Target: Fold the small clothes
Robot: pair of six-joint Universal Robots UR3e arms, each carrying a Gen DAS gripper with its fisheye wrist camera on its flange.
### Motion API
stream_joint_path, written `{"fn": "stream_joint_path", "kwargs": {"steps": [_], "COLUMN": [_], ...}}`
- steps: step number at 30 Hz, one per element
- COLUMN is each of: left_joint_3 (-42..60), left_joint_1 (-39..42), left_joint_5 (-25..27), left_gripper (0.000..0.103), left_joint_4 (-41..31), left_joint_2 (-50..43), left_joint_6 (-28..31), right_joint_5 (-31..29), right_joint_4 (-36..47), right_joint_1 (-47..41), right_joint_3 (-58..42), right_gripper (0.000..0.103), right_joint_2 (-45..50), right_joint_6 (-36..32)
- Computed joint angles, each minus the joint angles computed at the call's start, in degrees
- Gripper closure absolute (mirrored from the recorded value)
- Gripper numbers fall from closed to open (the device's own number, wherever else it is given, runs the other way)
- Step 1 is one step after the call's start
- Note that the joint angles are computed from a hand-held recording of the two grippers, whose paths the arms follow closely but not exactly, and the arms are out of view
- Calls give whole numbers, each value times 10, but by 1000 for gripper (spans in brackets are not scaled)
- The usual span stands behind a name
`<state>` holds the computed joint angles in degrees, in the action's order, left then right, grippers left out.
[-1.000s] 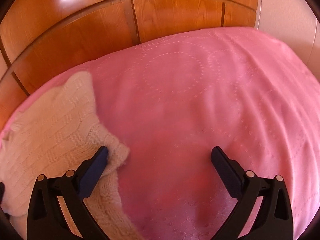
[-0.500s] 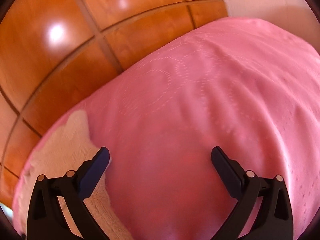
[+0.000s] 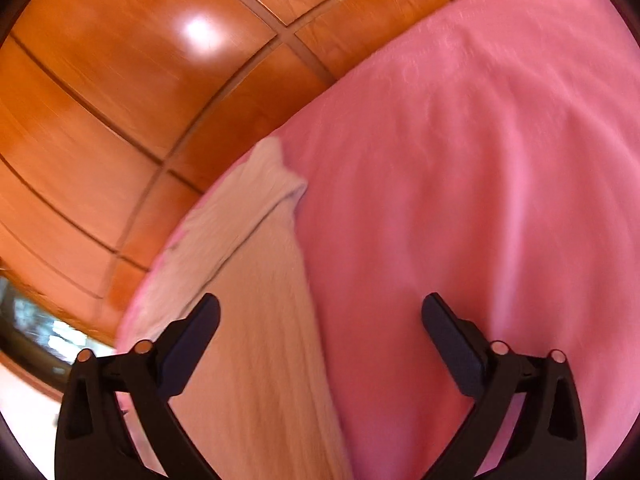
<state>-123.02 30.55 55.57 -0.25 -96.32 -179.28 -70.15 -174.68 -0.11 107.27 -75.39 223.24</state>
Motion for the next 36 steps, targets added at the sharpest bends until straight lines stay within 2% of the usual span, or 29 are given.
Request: {"fn": "stream_joint_path", "kwargs": {"steps": [2,3,4,7,8,9,10,12,15,18,23,24,25,26,27,28,30,31,33,35,36], "left_joint_3": [-29,-30,-32,-32,-40,-40,-31,-12,19,57,101,105,106,97,87,71,59,62,90,151,173], "left_joint_1": [65,81,98,140,152,167,169,170,172,178,183,180,171,164,162,164,172,181,199,223,232], "left_joint_5": [-58,-74,-92,-151,-168,-197,-208,-213,-217,-213,-201,-197,-189,-182,-181,-187,-197,-205,-219,-227,-226], "left_gripper": [10,14,28,49,49,50,56,61,61,61,61,68,80,83,92,96,96,97,97,97,97], "left_joint_4": [-49,-76,-120,-286,-320,-398,-452,-566,-729,-853,-986,-1004,-1008,-992,-977,-955,-942,-963,-1048,-1214,-1270], "left_joint_2": [32,40,50,82,95,111,115,123,131,117,94,96,101,113,126,144,171,188,203,213,215], "left_joint_6": [19,28,49,156,186,242,275,344,465,547,628,641,647,640,633,623,615,628,684,802,845], "right_joint_5": [42,61,79,132,143,154,172,188,242,283,276,269,259,246,229,214,210,212,215,232,244], "right_joint_4": [-24,-25,-24,-37,-37,-39,-47,-59,-137,-195,-190,-189,-180,-170,-151,-136,-149,-168,-210,-285,-340], "right_joint_1": [-20,-29,-37,-48,-47,-48,-46,-43,-52,-46,-3,11,22,32,42,49,51,50,47,37,29], "right_joint_3": [70,101,122,164,174,181,194,207,254,267,248,233,222,210,193,181,174,176,180,191,201], "right_gripper": [24,33,39,48,49,49,50,53,59,67,72,73,75,78,87,95,96,96,96,96,97], "right_joint_2": [-48,-72,-88,-110,-115,-118,-122,-120,-105,-60,-40,-28,-27,-25,-23,-21,-7,-4,-2,5,5], "right_joint_6": [-3,-11,-20,-43,-51,-60,-70,-75,-49,-31,-56,-56,-60,-65,-73,-77,-65,-54,-42,-13,8]}}
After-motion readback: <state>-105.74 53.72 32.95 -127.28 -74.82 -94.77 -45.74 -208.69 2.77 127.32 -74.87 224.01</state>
